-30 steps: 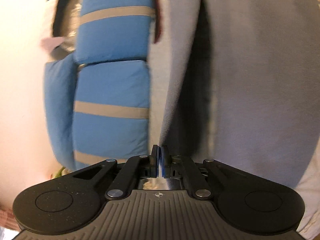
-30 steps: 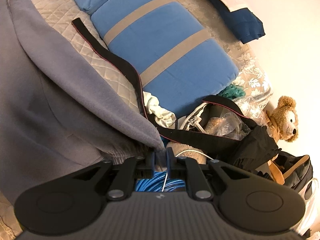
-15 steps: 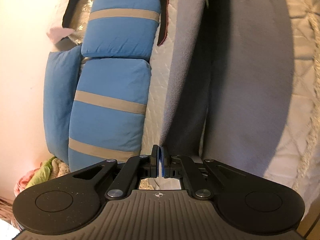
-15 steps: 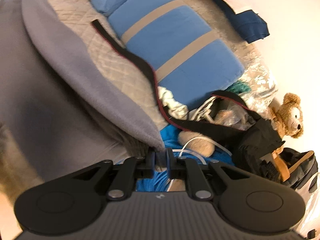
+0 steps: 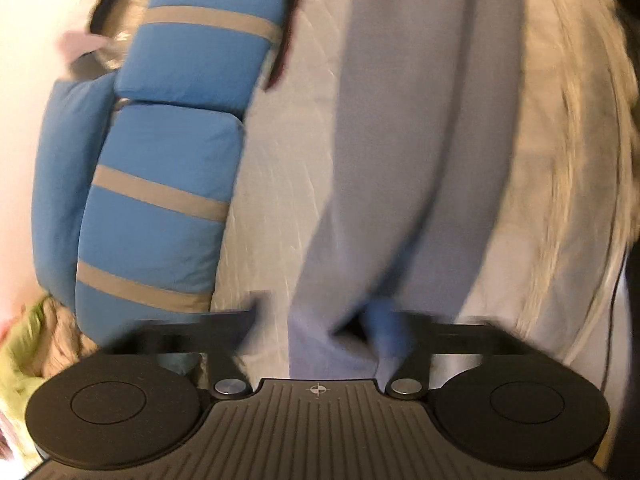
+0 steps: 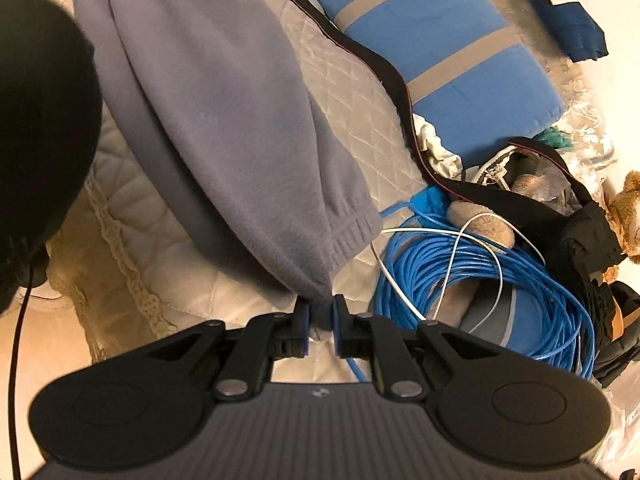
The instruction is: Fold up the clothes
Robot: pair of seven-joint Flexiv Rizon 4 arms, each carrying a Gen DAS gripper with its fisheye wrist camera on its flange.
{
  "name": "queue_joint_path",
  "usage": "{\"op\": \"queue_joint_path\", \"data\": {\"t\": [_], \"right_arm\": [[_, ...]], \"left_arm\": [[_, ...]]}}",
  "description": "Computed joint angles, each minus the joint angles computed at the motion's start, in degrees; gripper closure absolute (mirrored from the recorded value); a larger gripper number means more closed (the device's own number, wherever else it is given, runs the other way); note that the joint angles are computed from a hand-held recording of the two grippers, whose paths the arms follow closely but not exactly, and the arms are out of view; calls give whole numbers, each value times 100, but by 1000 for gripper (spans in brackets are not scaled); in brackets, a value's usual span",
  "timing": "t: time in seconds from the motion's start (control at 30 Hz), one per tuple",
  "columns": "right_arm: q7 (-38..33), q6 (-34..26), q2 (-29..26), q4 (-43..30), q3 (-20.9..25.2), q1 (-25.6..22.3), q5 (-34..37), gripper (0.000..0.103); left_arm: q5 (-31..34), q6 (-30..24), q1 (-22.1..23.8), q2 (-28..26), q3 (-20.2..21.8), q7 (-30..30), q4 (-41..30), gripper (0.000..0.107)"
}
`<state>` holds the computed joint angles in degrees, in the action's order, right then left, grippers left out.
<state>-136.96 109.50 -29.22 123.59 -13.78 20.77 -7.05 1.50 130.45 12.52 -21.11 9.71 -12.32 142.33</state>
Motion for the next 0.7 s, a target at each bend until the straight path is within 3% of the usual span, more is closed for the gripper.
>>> {"op": "queue_joint_path", "data": {"t": [0.07,0.13,0.2,0.27,0.37,0.43,0.53,0.63,0.7], "right_arm": [[3,109,-18,37,23,-22,39,80],[-74,285,-70,74,-62,68,152,71],[-167,411,-124,92,-122,152,272,71],[-305,598,-212,101,-180,253,416,67],[-504,993,-416,34,-189,342,673,53],[-660,1336,-555,-11,-126,343,833,46],[-892,1651,-683,-88,-25,338,1022,46],[-981,1619,-625,-122,127,249,1043,50],[-938,1540,-546,-145,280,96,944,65]], "left_arm": [[621,-398,454,356,-440,-603,-21,15],[880,-482,527,468,-695,-1057,-77,15],[1286,-360,577,378,-981,-1557,-217,15],[1417,-175,342,203,-1131,-1886,-362,15],[1325,124,-217,-251,-1287,-2239,-658,15],[1223,214,-631,-586,-1245,-2169,-909,15],[826,520,-1409,-1184,-982,-1689,-1252,15],[505,723,-1828,-1628,-878,-1304,-1498,15],[341,703,-1973,-1821,-845,-1086,-1657,15]]}}
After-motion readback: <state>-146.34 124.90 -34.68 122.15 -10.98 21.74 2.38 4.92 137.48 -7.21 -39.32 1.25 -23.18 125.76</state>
